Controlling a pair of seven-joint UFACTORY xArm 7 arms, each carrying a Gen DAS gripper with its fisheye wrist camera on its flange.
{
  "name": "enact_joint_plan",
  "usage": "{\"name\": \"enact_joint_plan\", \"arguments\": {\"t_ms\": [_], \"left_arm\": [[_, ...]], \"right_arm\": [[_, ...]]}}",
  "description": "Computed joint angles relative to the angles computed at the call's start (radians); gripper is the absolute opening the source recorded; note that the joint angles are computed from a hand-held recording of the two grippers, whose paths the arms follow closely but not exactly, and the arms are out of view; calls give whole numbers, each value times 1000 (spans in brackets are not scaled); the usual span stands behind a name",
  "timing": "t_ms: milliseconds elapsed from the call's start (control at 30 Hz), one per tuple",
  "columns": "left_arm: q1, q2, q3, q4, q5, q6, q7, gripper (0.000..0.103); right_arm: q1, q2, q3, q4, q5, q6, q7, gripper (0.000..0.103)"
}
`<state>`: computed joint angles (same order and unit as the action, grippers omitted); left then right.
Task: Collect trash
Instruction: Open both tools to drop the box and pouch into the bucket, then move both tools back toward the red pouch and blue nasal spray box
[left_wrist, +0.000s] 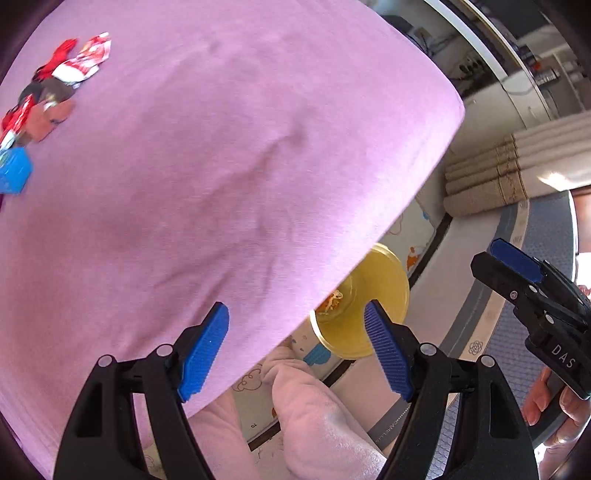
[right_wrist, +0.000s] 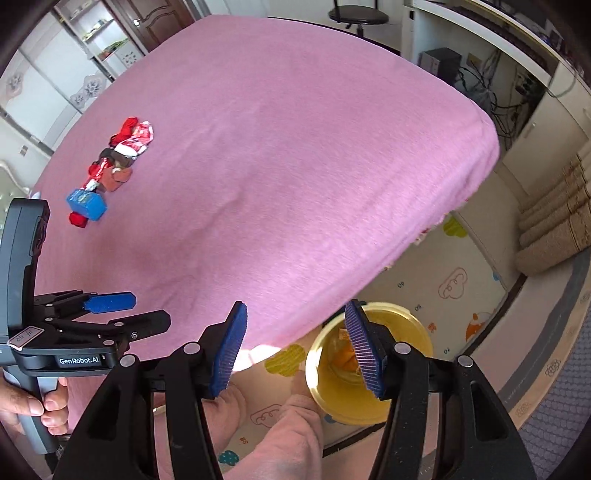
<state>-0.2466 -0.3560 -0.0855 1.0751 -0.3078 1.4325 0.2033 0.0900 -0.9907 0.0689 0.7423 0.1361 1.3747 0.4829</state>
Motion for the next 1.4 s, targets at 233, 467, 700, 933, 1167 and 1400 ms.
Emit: {"name": "enact_joint_plan", "arguments": {"t_ms": [233,467,700,933,1167,1400], "left_arm": [[184,71,160,118,88,25,99,76],[351,204,240,290,80,30,217,77],[454,348,240,453,22,28,248,81],[513,444,218,550,-5,5,206,84],[552,561,195,662,-18,-11,149,91],[590,699,171,788,-10,3,71,95]], "right_arm": [[116,365,125,215,72,-234,37,55],[226,703,197,486,15,-346,101,55],[321,977,199,768,-101,-352,129,58],[385,1186,160,996,-128,-334,40,68],[406,1363,125,1188,-123,-296,-64,82],[408,1594,117,1462,-40,-204,-176,84]]}}
